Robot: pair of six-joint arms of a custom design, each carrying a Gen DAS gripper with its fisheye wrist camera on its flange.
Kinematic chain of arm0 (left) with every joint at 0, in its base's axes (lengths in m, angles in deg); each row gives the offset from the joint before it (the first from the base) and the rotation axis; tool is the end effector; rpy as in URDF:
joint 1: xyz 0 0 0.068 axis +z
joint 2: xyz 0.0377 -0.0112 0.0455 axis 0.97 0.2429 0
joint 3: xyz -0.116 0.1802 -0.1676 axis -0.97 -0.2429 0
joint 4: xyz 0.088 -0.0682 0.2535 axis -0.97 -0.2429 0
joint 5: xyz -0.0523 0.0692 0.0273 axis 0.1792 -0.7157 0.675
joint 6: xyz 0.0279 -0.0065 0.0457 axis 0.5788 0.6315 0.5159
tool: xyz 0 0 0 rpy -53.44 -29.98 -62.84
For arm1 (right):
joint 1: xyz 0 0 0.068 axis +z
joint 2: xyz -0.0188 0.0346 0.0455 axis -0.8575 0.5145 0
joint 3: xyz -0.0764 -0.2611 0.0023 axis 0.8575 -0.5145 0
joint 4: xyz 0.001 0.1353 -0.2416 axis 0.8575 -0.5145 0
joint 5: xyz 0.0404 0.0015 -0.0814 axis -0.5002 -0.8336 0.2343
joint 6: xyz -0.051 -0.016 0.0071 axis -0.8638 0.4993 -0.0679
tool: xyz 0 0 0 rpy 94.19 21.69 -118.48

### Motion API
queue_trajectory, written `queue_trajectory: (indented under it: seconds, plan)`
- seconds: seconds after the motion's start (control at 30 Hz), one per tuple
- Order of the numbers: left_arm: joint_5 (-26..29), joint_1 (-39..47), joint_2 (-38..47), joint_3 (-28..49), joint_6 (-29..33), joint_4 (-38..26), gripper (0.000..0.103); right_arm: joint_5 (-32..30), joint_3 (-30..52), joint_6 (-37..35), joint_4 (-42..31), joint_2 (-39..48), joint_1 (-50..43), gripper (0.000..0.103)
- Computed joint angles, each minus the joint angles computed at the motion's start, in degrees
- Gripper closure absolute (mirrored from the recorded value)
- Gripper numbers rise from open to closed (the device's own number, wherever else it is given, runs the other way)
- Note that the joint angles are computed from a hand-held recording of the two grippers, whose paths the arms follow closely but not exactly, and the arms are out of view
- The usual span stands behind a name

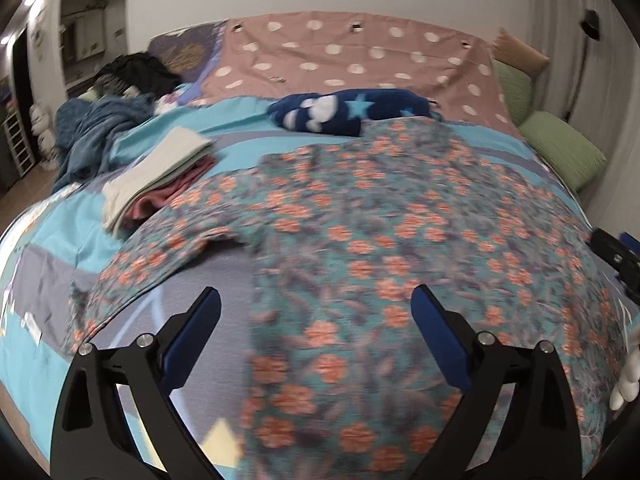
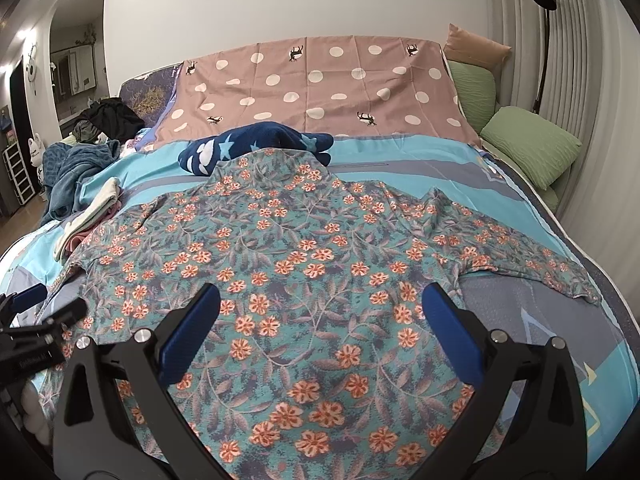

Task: Fold small clothes
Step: 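Grasp the shirt's side edge with the left gripper and fold it inward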

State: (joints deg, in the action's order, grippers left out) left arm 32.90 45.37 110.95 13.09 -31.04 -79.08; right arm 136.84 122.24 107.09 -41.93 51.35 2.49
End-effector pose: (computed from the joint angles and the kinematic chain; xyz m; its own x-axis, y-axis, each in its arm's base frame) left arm 0.2217 -0.1218 0.1654 -0.6752 0.1108 -0.7292 0.1955 0.9802 -0.0321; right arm 0.0955 0.1183 0.2585 -0.5777 0.1928 -0.7932 0.2936 0.9558 0.0185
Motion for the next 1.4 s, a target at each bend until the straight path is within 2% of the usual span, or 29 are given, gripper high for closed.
queue_trajectory:
  seconds: [0.07, 0.17, 0.33, 0.43, 0.5, 0.63, 0.7, 0.73, 0.77, 0.83, 0.87, 0.93, 1.0, 1.07, 1.2, 1.3, 1.4]
  plan:
    - [1.1, 4.8, 0.2, -0.5, 0.0, -0.2, 0.01, -0.1, 0.2, -0.2, -0.1, 0.3, -0.3, 0.002]
    - [8.0, 18.1, 2.2, -0.6, -0.5, -1.3, 0.017, -0.6, 0.3, -0.7, 0.2, 0.7, -1.0, 0.002]
    - [25.4, 45.3, 15.2, 3.8, -2.5, -2.4, 0.036, -2.0, 0.2, -2.4, 2.2, 2.2, -2.0, 0.002]
    - [36.7, 58.9, 26.9, 10.3, -3.9, -4.9, 0.041, -2.4, 0.5, -3.0, 3.0, 3.2, -1.8, 0.002]
    - [41.2, 64.0, 32.0, 13.4, -5.6, -5.9, 0.041, -2.3, 1.0, -3.2, 3.1, 4.3, -1.5, 0.002]
    - [44.8, 68.6, 38.7, 18.2, -10.0, -6.9, 0.042, -2.7, 1.2, -3.1, 3.6, 5.2, -1.6, 0.002]
    - [44.5, 68.5, 41.7, 21.1, -11.7, -6.3, 0.042, -2.9, 1.4, -3.1, 3.7, 5.4, -1.8, 0.002]
    - [43.9, 68.3, 42.3, 21.5, -12.6, -5.3, 0.048, -2.9, 1.4, -3.0, 3.6, 5.5, -1.7, 0.002]
    - [43.2, 68.1, 42.8, 21.6, -13.3, -4.2, 0.069, -2.9, 1.4, -3.0, 3.6, 5.6, -1.7, 0.002]
    - [44.8, 68.3, 44.1, 22.6, -14.3, -2.6, 0.096, -2.8, 1.4, -2.9, 3.5, 5.6, -1.8, 0.002]
    - [45.9, 68.5, 43.7, 22.4, -15.0, -1.9, 0.097, -2.7, 1.4, -2.7, 3.2, 5.6, -1.8, 0.002]
    - [44.4, 66.1, 38.4, 20.3, -15.3, 0.6, 0.097, -2.4, 1.3, -2.6, 2.8, 5.3, -1.9, 0.002]
    - [41.6, 61.5, 30.7, 18.4, -14.9, 1.9, 0.097, -2.3, 1.0, -2.6, 2.5, 4.7, -2.4, 0.002]
    - [41.8, 57.3, 24.8, 18.0, -14.8, 2.1, 0.097, -2.7, 0.4, -3.2, 3.1, 3.7, -3.3, 0.002]
    - [41.1, 42.6, 14.4, 20.9, -13.5, 1.1, 0.097, -3.7, -0.8, -4.4, 4.7, 1.9, -4.5, 0.002]
    - [38.5, 29.2, 11.9, 24.5, -11.3, -0.2, 0.097, -3.3, -1.2, -3.8, 3.9, 1.0, -4.3, 0.002]
    - [34.7, 15.4, 15.7, 29.4, -9.0, -1.8, 0.097, -2.8, -1.7, -1.5, 1.3, -0.7, -4.2, 0.002]
